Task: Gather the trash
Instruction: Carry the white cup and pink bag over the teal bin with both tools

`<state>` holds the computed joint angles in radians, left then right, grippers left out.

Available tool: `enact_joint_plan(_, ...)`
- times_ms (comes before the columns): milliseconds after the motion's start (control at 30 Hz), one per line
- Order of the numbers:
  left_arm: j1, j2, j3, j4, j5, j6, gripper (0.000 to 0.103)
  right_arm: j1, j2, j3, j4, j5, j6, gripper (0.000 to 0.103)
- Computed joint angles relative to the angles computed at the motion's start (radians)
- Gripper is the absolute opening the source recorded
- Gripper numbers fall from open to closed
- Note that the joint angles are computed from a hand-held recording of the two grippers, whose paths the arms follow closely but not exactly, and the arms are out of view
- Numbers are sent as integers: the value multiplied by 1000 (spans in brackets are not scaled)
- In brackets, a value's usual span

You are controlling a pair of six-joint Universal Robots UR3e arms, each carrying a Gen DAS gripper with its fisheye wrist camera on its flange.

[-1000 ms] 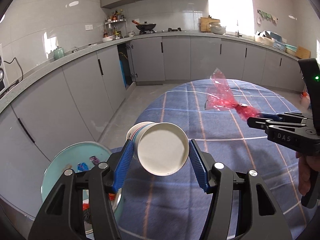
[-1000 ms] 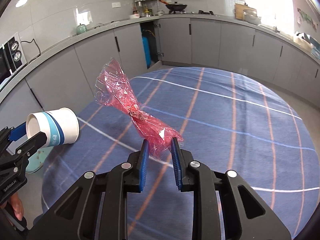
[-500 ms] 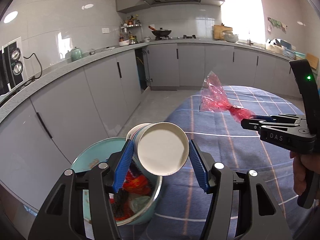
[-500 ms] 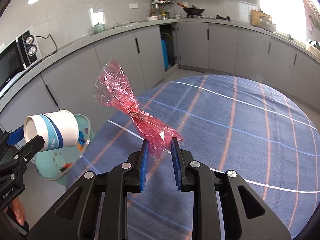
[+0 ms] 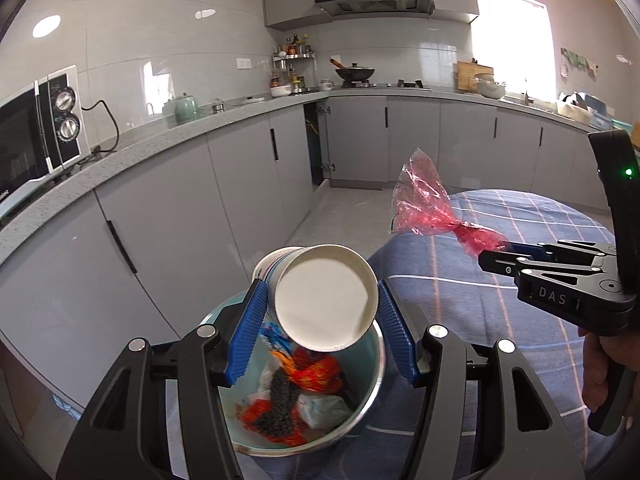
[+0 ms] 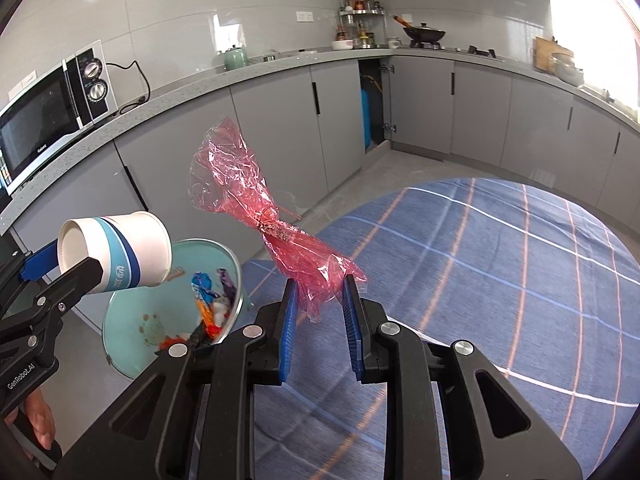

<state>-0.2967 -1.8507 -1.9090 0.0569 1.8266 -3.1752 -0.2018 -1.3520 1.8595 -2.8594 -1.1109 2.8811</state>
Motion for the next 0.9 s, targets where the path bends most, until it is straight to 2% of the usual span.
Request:
enact_joint_plan(500,115,90,-95,28,-13,95,57,129,71,-99,14,-57,33,23)
enact_joint_plan(900,188,154,-183,66,-54,123,57,202,117,-151,19,-97,51,23)
